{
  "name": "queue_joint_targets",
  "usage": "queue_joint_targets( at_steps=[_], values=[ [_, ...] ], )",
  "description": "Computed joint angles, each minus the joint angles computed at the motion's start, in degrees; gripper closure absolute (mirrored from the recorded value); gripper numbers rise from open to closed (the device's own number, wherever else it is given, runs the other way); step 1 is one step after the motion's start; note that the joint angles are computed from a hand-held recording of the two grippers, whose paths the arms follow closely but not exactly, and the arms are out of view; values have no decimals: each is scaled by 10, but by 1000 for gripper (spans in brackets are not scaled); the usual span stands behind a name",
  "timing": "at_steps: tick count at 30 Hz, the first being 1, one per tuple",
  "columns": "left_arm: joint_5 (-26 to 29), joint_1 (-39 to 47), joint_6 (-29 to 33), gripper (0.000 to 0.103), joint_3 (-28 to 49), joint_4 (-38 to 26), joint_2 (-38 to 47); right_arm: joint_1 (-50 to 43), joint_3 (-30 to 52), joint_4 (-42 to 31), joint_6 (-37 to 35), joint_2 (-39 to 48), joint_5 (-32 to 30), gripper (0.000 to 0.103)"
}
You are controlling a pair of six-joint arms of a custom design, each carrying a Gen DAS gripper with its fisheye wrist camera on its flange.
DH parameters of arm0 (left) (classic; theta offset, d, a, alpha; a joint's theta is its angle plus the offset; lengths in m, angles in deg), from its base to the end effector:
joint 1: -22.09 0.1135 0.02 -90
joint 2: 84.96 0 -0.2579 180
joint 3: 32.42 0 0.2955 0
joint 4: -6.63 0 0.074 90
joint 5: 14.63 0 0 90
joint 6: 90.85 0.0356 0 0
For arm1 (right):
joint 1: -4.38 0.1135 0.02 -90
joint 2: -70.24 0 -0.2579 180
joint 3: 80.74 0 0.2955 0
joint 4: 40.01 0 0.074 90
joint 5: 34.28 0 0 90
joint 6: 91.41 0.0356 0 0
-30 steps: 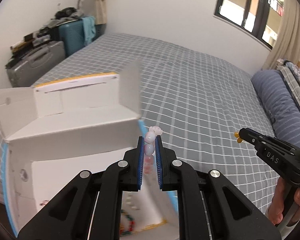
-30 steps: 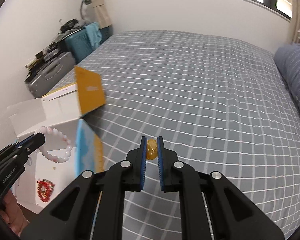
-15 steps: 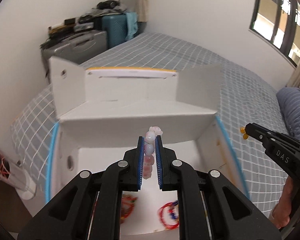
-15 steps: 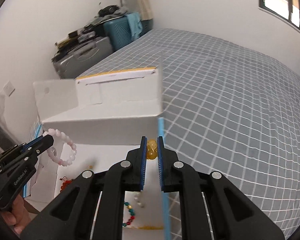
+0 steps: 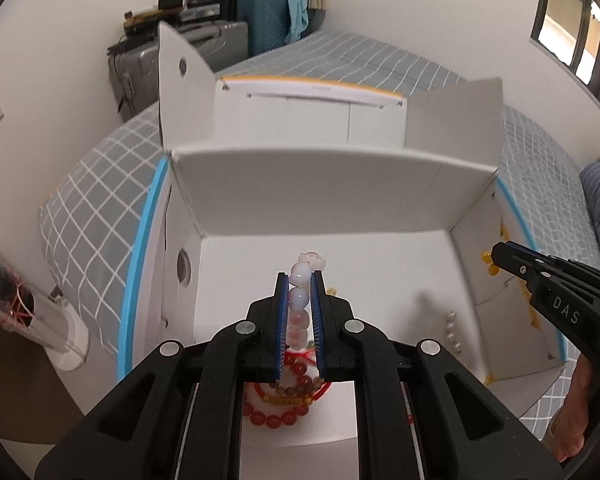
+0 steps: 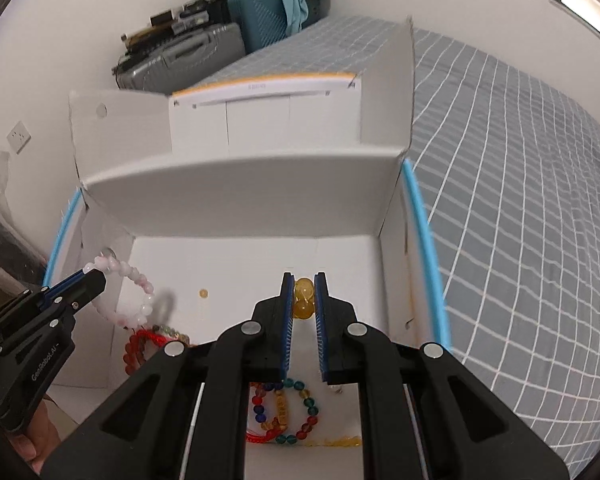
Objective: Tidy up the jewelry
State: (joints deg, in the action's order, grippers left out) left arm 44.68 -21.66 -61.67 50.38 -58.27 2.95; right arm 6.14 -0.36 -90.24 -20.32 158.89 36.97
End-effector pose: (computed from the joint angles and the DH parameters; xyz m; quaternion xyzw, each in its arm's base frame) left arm 0.2587 -0.2225 0.2466 -0.1864 0.9324 0.0270 0.3086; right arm 0.3621 0.0226 0.2370 -0.2139 0.9263 0.1151 0.2882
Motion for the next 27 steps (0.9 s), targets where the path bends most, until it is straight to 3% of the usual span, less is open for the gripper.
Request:
queue_joint_targets(
  at_steps=[12,13,15,16,19,21,24,27],
  values=[
    [23,8,3,91,-2,3,32,19,-9,7,-4,40,26,91],
    [21,7,3,87,0,3,32,21,-7,6,-4,44,29,87],
    [16,4,1,76,6,-4,32,18,-10,11,-1,45,22,63],
    [13,3,-2,65,5,-4,28,15,-13,16,0,40,18,59],
    [-4,-5,-17,44,-4,-4,6,4,-25,25,6,16,3,43],
    [-19,-17,-29,36,-5,-14,-4,-9,-43,34,8,-14,-7,28],
    [-64,-51,-60,16,3,-51,-16,-26,-79,58,8,-68,-16,13],
    [-106,-90,-103,9,5,-88,-29,-45,-117,72,-1,-122,-29,8]
  ],
)
